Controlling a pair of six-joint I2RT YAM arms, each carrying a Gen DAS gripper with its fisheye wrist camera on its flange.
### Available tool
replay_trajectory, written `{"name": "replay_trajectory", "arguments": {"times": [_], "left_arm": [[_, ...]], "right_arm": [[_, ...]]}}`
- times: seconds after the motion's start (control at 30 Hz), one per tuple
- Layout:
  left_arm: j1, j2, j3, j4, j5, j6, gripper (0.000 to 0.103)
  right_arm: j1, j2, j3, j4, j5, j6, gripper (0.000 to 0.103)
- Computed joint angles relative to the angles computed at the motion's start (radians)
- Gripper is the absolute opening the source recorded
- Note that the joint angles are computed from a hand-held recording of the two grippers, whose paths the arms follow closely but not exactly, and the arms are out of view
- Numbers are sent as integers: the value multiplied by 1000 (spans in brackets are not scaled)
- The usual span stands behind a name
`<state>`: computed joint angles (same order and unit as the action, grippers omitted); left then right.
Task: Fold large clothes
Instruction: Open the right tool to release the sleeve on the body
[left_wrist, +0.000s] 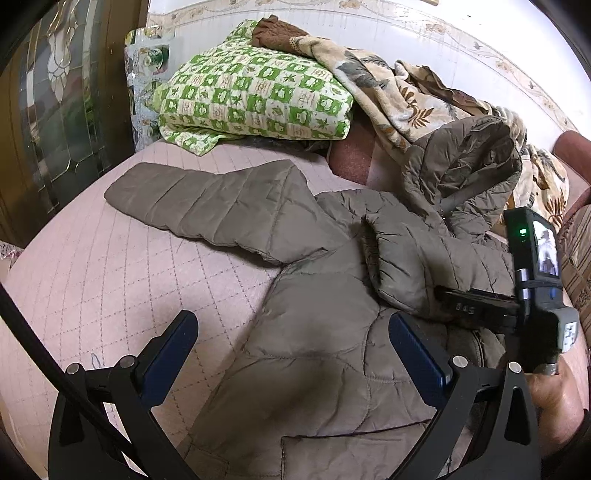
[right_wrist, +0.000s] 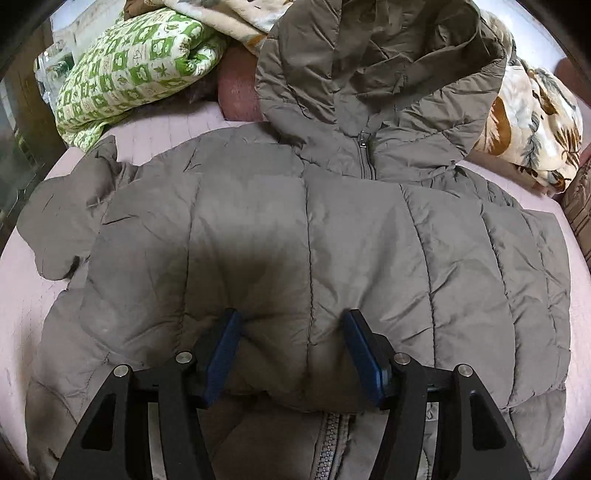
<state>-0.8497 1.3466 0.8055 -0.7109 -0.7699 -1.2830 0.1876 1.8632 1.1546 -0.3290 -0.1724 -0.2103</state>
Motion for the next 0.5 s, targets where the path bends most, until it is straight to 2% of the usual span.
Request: {"name": "replay_trajectory", "arguments": {"times": [0.1, 0.23, 0.33, 0.5], "left_arm": [[7, -15, -7, 3, 5, 7, 103], [-2, -4, 6, -4, -10, 9, 103], [-11, 15, 19, -10, -10, 3, 103], [-49, 61, 54, -43, -33, -26, 103]], "right_arm": [[-82, -52, 28, -102, -139, -3, 64], [-200, -194, -36, -173, -268, -36, 64], [-369, -350, -146, -247, -364, -198, 64], [-652, -462, -208, -377, -437, -502, 64]]}}
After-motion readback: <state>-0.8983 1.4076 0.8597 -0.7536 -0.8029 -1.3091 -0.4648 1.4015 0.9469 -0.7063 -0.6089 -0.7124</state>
